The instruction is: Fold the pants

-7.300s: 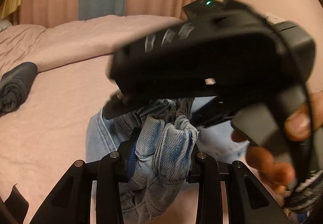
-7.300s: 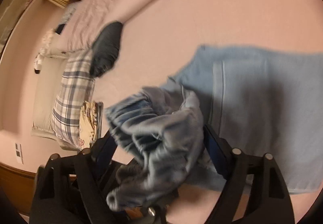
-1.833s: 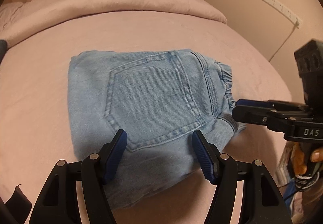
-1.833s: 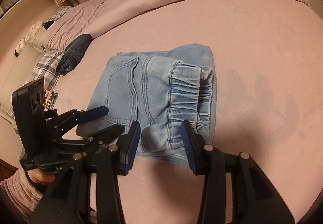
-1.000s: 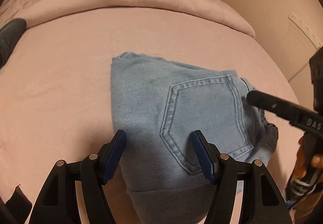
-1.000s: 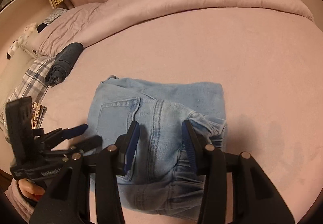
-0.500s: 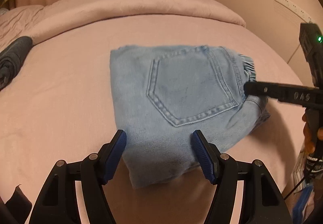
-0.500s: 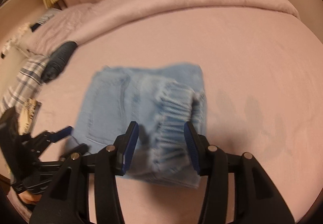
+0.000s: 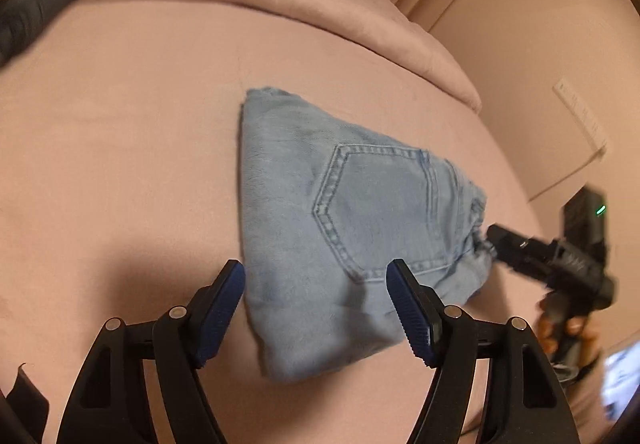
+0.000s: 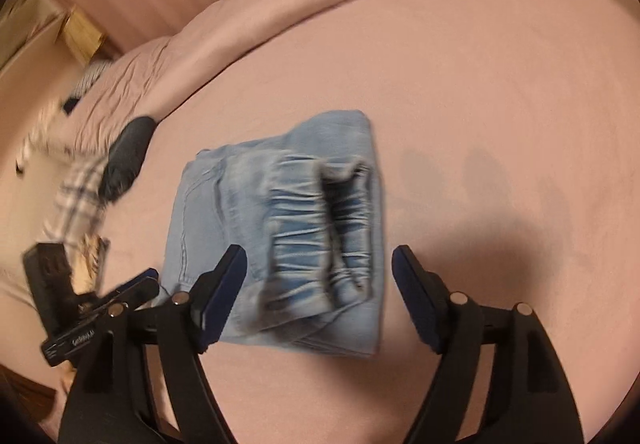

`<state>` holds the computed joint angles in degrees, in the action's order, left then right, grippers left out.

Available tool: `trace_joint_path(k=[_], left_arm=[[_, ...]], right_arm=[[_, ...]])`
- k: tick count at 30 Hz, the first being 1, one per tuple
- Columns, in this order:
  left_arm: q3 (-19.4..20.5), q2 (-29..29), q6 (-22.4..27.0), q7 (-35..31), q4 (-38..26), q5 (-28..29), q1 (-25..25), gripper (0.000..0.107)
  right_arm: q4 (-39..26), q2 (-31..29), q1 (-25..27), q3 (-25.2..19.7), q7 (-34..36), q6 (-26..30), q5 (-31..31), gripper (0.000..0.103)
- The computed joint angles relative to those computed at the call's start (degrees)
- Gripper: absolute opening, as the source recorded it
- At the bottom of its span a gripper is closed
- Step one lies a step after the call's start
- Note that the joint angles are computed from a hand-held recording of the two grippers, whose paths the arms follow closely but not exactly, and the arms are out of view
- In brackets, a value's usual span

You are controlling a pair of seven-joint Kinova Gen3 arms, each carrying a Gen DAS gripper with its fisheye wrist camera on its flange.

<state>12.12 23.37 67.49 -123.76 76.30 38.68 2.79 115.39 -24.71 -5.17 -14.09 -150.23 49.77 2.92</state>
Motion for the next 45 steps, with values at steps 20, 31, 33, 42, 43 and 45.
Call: trace_joint_path(k=[20,31,33,42,43,45], left_arm=[[2.3,10.8,13.7,10.2,-7.6,8.3,-6.8,0.080],[1.5,10.4,13.4,7.6,-7.9,6.0,-6.1,0.080],[1.1,8.8,12.6,5.5,-7.0,4.3,-5.5,0.080],[-0.8,2.6,6.5,-0.6,-0.4,0.9,-4.7,0.059],[-1.0,1.9,5.8,-1.0,0.3,0.6,-4.5,0.053],[-1.4,0.7,4.6,-1.8,1.4,-0.1,-4.3,0.048]], right_arm=[[6.0,2.0,-6.6,20.5,25.9,-6.5,-24.2,0.092],[4.6,6.5,-4.1,19.4,35.5,-7.9,-28.9,0.103],[4.4,6.7,-3.6,18.9,36.3,-7.8,-28.7,0.103],[6.0,4.5,-2.5,14.1,33.4,-10.5,-23.4,0.071],[6.0,4.3,-2.2,13.1,32.5,-10.8,-22.4,0.069],[5.3,4.3,-1.2,10.5,29.6,-10.8,-19.6,0.060]])
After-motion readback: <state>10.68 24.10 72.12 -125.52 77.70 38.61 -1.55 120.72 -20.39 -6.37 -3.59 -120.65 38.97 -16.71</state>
